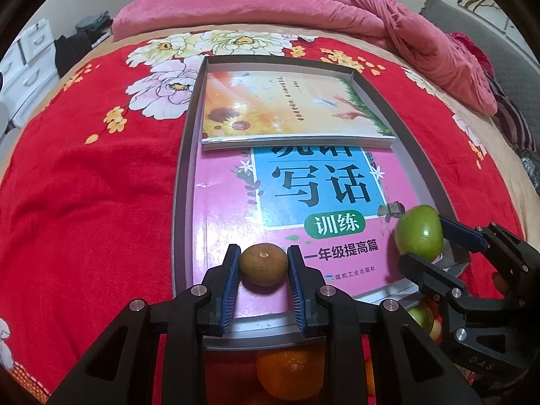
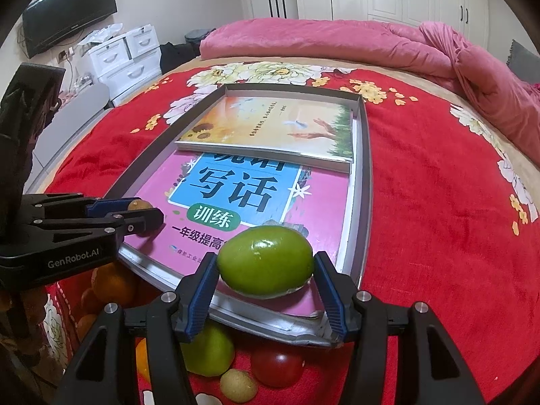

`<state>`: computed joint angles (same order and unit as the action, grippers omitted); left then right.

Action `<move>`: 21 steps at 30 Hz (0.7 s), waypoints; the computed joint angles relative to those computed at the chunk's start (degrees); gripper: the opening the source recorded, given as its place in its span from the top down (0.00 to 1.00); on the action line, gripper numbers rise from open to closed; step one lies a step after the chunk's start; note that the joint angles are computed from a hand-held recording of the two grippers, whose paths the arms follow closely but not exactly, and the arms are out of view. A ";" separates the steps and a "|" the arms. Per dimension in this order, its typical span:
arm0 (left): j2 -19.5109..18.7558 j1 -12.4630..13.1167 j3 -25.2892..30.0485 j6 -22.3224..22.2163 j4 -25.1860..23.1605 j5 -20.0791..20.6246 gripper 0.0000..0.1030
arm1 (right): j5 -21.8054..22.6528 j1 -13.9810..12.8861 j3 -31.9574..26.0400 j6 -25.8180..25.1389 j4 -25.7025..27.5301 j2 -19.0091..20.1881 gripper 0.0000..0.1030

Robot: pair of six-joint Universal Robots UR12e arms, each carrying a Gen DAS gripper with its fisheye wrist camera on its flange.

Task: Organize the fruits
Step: 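Carry the lime and kiwi onto the pink book in the tray while opening both tools, then lift both open tools away from the tray back toward the fruit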

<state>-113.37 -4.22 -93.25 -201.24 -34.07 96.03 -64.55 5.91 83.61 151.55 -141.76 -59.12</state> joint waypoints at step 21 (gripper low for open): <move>1.18 0.02 -0.92 -0.34 1.85 -1.03 0.50 | 2.13 -0.86 1.30 2.83 -4.42 -0.78 0.29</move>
<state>-112.18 -4.20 -94.17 -201.58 -32.22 95.00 -62.42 5.05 84.91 154.38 -146.18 -59.90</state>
